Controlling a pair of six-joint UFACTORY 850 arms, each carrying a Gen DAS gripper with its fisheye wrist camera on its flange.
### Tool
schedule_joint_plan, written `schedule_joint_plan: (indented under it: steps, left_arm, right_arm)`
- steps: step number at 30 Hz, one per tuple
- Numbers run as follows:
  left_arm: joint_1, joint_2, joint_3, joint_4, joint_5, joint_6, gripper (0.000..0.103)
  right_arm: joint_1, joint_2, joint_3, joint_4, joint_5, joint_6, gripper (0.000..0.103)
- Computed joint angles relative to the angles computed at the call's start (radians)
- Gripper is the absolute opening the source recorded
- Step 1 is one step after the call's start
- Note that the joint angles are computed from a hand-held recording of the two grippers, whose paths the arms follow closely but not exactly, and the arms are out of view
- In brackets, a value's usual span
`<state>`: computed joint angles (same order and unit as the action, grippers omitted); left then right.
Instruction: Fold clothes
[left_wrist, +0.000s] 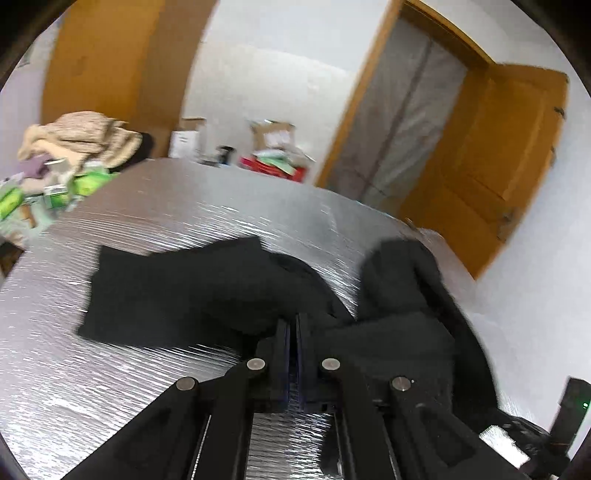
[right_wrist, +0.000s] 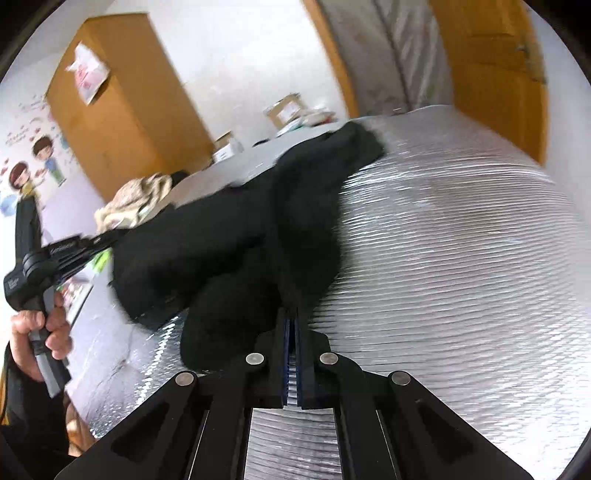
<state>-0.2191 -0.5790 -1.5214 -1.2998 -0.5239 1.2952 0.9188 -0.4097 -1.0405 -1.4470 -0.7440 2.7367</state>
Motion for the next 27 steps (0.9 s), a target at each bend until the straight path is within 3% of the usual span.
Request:
schedule_joint_plan:
  steps: [6, 11, 16, 21, 24, 27]
  left_arm:
    - [0.028, -0.024, -0.03, 0.01, 0.044, -0.042, 0.002]
    - [0.017, -0.052, -0.059, 0.155, 0.04, -0.167, 0.003]
    - [0.031, 0.002, 0.032, 0.092, 0.035, -0.072, 0.003]
    - [0.054, 0.067, 0.115, -0.048, 0.062, 0.049, 0.003]
    - [0.063, 0.092, 0.15, -0.072, 0.006, 0.071, 0.003]
    - [0.047, 0.09, 0.16, 0.022, -0.098, 0.045, 0.004]
  right_arm:
    - [0.023, 0.077, 0.083, 0.094, -0.113, 0.026, 0.002]
    - [0.005, 0.081, 0.086, 0.165, -0.087, -0.022, 0.007]
    - [0.007, 0.051, 0.044, 0.147, -0.083, -0.073, 0.026]
    - [0.012, 0.027, -0.001, 0.129, -0.121, -0.146, 0.028]
    - [-0.011, 0.01, -0.025, 0.106, -0.079, -0.178, 0.028]
    - [-0.033, -0.011, -0.056, 0.106, -0.052, -0.232, 0.028]
